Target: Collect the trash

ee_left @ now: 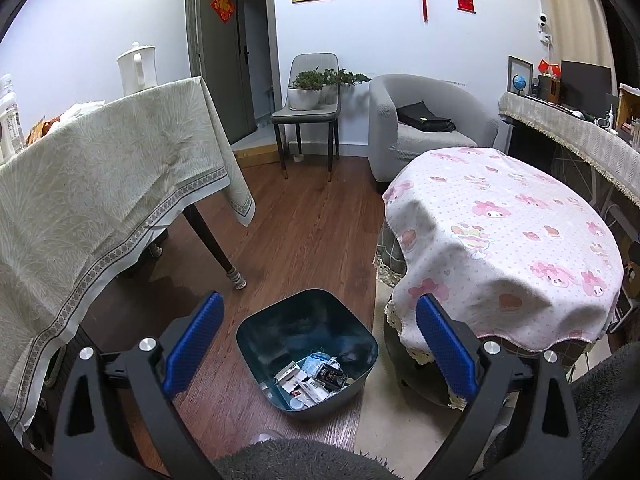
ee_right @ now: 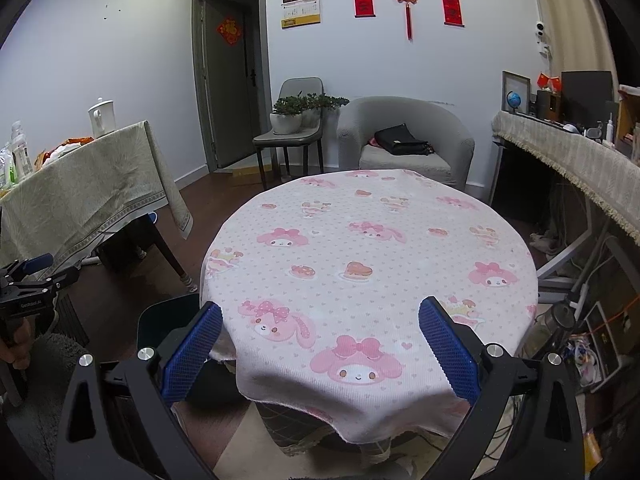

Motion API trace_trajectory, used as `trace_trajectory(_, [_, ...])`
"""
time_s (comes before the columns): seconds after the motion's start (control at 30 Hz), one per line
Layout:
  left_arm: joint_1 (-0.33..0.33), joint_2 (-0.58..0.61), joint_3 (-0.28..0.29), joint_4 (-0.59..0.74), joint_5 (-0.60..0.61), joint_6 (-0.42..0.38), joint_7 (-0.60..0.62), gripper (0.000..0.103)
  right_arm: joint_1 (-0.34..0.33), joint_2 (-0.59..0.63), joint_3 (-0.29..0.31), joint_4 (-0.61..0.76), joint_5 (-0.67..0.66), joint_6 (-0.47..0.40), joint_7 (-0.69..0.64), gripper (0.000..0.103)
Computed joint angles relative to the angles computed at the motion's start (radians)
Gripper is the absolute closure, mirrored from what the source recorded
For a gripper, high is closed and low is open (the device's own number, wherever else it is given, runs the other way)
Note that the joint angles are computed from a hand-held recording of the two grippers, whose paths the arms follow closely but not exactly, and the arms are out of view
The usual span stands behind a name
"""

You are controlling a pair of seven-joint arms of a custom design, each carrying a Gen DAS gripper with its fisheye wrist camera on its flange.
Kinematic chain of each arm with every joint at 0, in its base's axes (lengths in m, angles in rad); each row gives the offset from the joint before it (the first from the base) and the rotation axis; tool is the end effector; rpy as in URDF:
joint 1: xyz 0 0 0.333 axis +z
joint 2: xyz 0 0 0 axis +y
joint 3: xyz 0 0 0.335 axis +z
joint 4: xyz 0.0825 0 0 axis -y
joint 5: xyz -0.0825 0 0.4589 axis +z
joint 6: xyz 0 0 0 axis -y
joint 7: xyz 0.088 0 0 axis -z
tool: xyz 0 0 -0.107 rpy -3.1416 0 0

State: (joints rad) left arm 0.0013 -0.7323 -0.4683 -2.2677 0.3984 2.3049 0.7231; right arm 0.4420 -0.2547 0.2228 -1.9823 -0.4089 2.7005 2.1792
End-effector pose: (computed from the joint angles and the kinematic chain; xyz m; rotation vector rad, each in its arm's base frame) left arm 0.3872 -0.2543 0.6826 -1.7657 1.4313 -0.6736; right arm 0.4553 0.3942 0.6926 -1.8000 1.2459 -0.6335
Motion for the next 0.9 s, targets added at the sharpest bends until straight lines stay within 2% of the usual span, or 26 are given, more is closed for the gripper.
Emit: trace_trajectory(0.9, [-0.002, 0.002, 0.001, 0.005, 0.003, -0.001, -0.007, 0.005, -0.002, -0.004, 0.001, -0.003, -0.003, -0.003, 0.001, 0.004])
